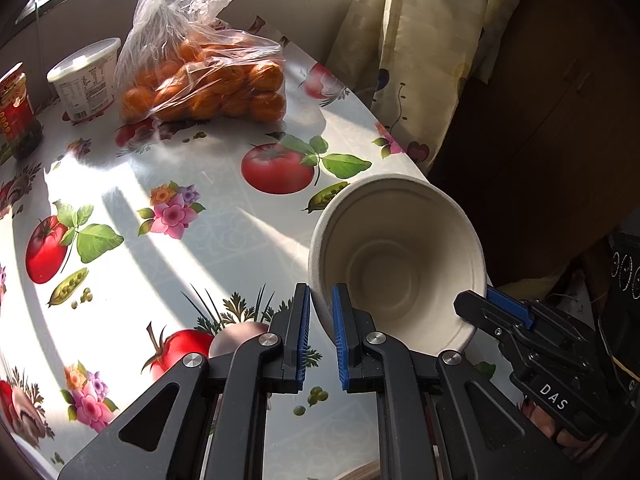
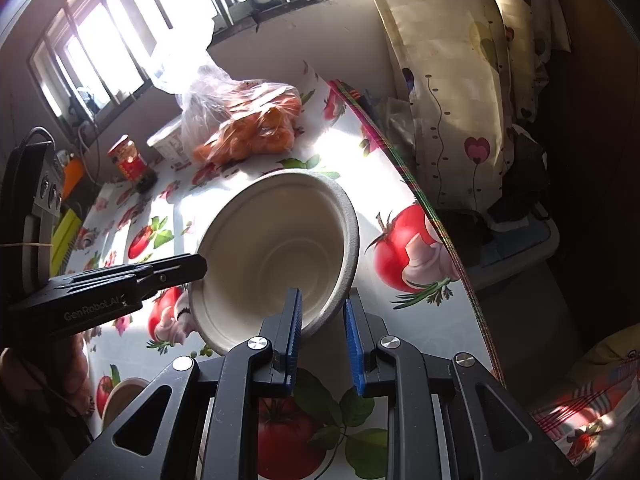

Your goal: Organize plates and bowls

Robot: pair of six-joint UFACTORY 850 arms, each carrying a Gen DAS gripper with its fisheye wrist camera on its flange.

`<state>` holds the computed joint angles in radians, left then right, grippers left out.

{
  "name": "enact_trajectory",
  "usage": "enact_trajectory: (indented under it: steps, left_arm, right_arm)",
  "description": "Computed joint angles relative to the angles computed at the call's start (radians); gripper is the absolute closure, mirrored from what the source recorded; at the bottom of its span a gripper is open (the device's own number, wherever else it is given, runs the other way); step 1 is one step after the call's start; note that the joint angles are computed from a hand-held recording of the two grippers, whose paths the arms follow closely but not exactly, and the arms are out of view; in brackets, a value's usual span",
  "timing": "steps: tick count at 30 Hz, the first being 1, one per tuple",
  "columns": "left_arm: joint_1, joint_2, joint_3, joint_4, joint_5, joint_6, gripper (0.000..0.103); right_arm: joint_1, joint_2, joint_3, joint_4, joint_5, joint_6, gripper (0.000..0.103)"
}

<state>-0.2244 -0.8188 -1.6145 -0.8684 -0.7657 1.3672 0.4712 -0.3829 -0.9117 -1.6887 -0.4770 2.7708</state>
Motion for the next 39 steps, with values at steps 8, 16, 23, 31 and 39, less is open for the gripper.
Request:
enact_trajectory:
  steps: [8,16,23,31,39]
  left_arm:
    - [0.009,0.012,0.008,-0.018,-0.014,0.008,0.091]
    - [0.027,0.044,0.039,-0.051,-0.034,0.049,0.091]
    - [0.043,0.071,0.069,-0.066,-0.045,0.069,0.091]
    - [0.068,0.105,0.109,-0.100,-0.055,0.112,0.091]
    - [0.093,0.127,0.139,-0.118,-0.069,0.134,0.091]
  right_arm:
    - [0.006,0.006,0.001,-0.008,-0.004,0.010,0.083]
    - [0.034,0.036,0.017,0.007,-0.040,0.003,0.083]
    - [0.072,0.053,0.011,0.055,-0.091,-0.049,0.083]
    - [0.111,0.068,0.003,0.083,-0.126,-0.081,0.083]
    - [0.142,0.072,-0.004,0.105,-0.142,-0.095,0.083]
